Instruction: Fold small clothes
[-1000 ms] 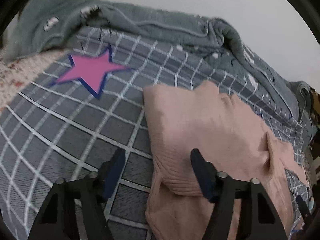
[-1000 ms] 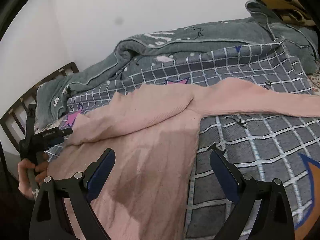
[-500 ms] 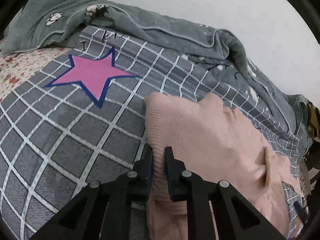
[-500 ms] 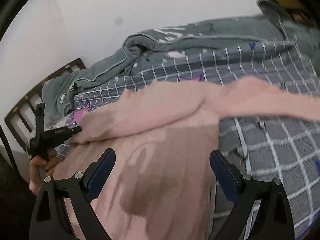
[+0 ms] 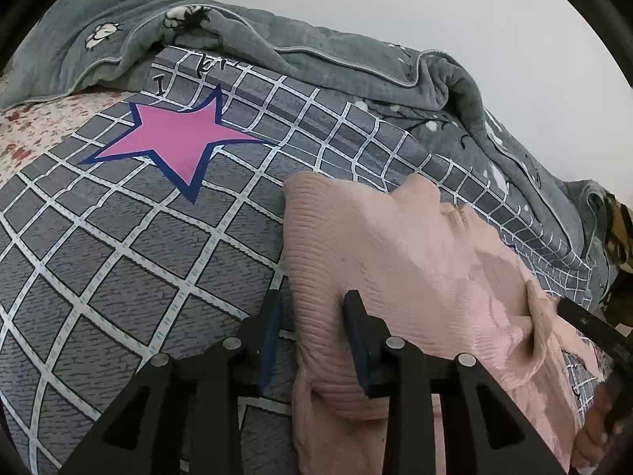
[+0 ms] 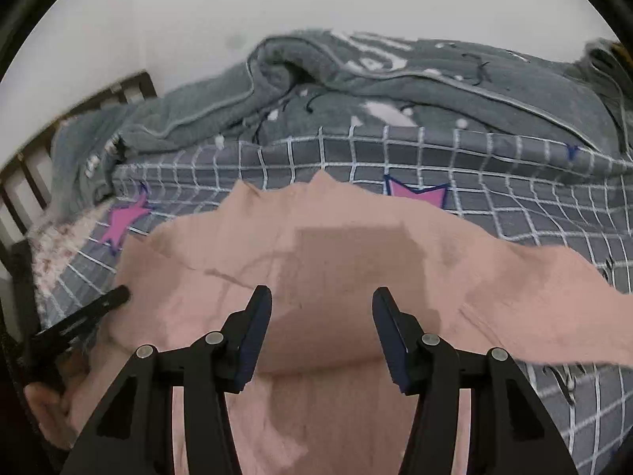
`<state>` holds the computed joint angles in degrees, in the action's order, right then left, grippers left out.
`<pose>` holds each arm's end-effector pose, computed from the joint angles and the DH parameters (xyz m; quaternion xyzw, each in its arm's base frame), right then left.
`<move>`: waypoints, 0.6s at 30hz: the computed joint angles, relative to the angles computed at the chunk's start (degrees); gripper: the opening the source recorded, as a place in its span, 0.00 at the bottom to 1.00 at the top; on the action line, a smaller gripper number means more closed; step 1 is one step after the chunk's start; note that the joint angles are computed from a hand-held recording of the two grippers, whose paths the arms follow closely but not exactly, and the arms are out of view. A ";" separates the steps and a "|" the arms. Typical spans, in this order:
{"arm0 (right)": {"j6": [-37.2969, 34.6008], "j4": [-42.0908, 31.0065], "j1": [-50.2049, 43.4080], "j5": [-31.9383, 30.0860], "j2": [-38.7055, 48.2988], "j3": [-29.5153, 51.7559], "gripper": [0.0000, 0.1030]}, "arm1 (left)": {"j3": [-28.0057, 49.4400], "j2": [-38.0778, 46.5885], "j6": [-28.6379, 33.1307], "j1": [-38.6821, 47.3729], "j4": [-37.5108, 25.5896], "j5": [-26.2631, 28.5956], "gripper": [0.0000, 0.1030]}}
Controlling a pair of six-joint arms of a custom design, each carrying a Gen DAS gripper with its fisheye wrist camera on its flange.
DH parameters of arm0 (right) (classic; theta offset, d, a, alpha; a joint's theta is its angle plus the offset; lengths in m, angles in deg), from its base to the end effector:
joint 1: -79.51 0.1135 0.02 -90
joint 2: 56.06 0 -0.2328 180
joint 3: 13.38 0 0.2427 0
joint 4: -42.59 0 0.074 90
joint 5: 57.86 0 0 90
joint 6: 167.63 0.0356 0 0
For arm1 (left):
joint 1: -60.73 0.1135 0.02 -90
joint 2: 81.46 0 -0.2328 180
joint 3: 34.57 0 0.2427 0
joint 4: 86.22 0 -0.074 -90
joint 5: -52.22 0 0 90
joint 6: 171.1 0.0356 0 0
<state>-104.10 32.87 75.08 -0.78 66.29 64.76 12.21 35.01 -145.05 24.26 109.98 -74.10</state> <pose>0.3801 -0.0100 0.0570 -0.2604 0.8783 0.1806 0.3580 0.2289 -0.1430 0.0118 -0.3092 0.8534 -0.0393 0.4179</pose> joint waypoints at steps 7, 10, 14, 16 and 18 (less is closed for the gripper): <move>-1.97 7.89 7.15 16.80 4.38 -0.59 0.29 | 0.52 0.19 0.43 0.09 -0.31 0.28 0.33; -2.20 13.12 3.58 18.34 2.10 -5.37 0.24 | 0.56 0.18 0.39 0.05 -0.52 0.18 0.33; -5.70 13.87 -3.04 16.73 -0.88 -10.22 0.24 | 0.46 0.22 0.28 0.07 -0.18 0.27 0.34; -7.63 12.39 -6.31 14.71 -1.25 -11.14 0.25 | 0.41 0.19 0.00 -0.06 -0.12 0.14 0.34; -9.22 10.80 -9.50 12.27 -1.70 -11.66 0.29 | 0.31 0.30 -0.02 -0.22 0.30 0.04 0.34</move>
